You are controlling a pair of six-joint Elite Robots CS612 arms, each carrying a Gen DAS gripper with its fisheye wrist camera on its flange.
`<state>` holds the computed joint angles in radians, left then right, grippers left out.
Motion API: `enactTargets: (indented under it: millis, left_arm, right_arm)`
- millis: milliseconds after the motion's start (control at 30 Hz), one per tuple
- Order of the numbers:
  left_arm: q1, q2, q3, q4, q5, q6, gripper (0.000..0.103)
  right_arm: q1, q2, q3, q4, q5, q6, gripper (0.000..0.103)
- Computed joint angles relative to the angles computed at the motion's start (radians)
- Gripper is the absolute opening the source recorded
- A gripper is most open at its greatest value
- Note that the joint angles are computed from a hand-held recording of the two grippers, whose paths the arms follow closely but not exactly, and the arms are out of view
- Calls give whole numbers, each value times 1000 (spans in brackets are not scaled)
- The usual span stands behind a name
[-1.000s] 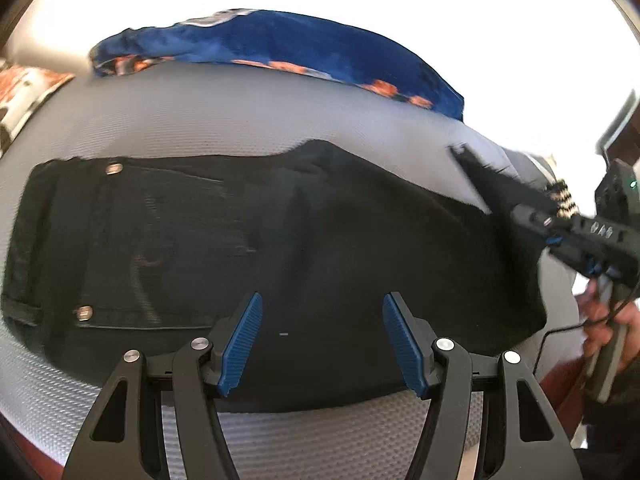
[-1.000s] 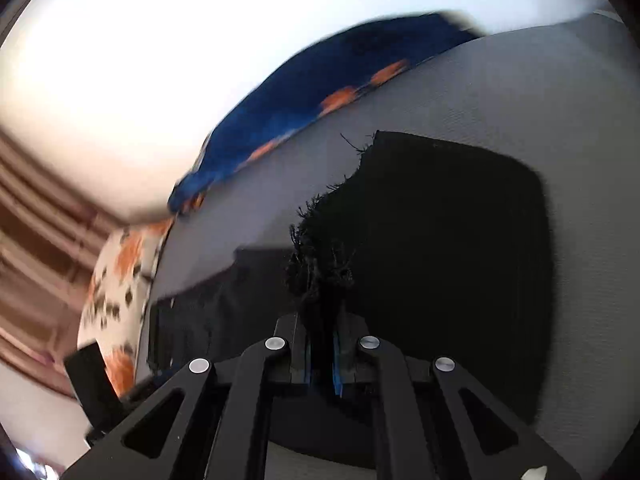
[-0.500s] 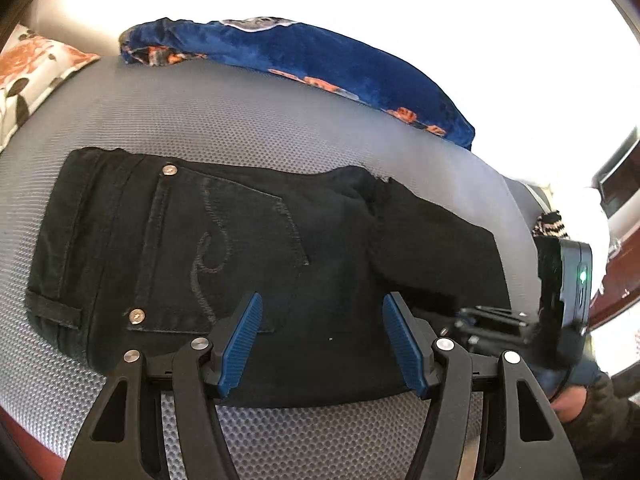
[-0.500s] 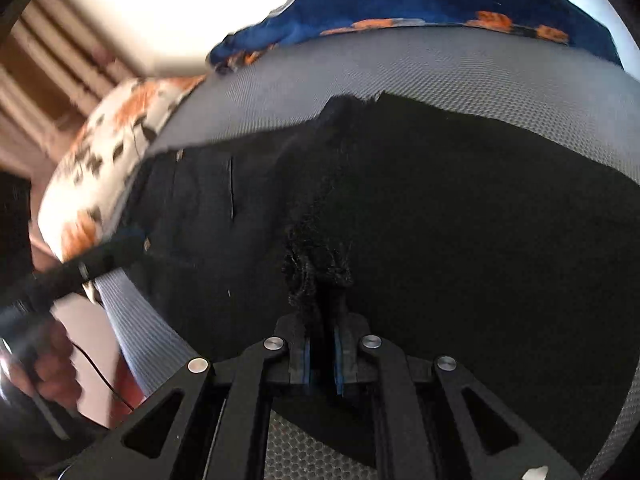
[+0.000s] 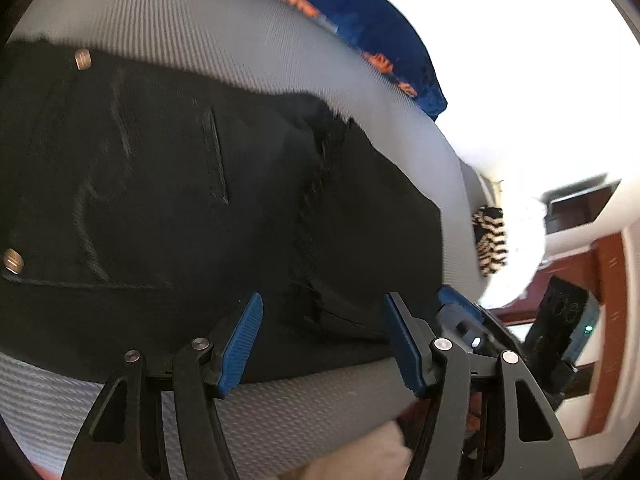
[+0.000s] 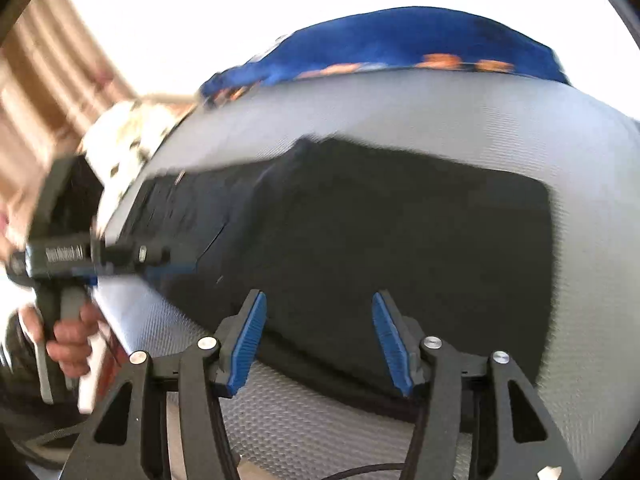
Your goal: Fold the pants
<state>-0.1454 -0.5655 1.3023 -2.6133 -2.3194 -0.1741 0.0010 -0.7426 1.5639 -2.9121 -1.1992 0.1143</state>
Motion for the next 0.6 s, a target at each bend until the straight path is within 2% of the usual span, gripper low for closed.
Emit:
enactTargets:
  millis: [33, 133, 233, 367, 500, 600]
  left_arm:
    - [1, 7, -10, 25, -22, -11, 55]
    - [-2, 16, -33, 90, -33, -27, 49]
    - [-10, 17, -41, 129, 9, -33, 49]
    - [-9, 24, -52, 176, 2, -47, 49]
    - [-13, 31, -53, 145, -13, -67, 49]
    - [-21, 35, -57, 154, -27, -56, 48]
  right_arm:
    - [-11, -4, 12, -27, 0, 43, 56]
    - [-30, -8, 29, -68, -4, 110, 56]
    - [-41, -5, 33, -95, 6, 162, 56]
    - [-49, -3, 38, -111, 7, 181, 56]
    - [-55, 2, 41, -119, 16, 205, 56]
    - [-60, 4, 45, -131, 25, 229, 56]
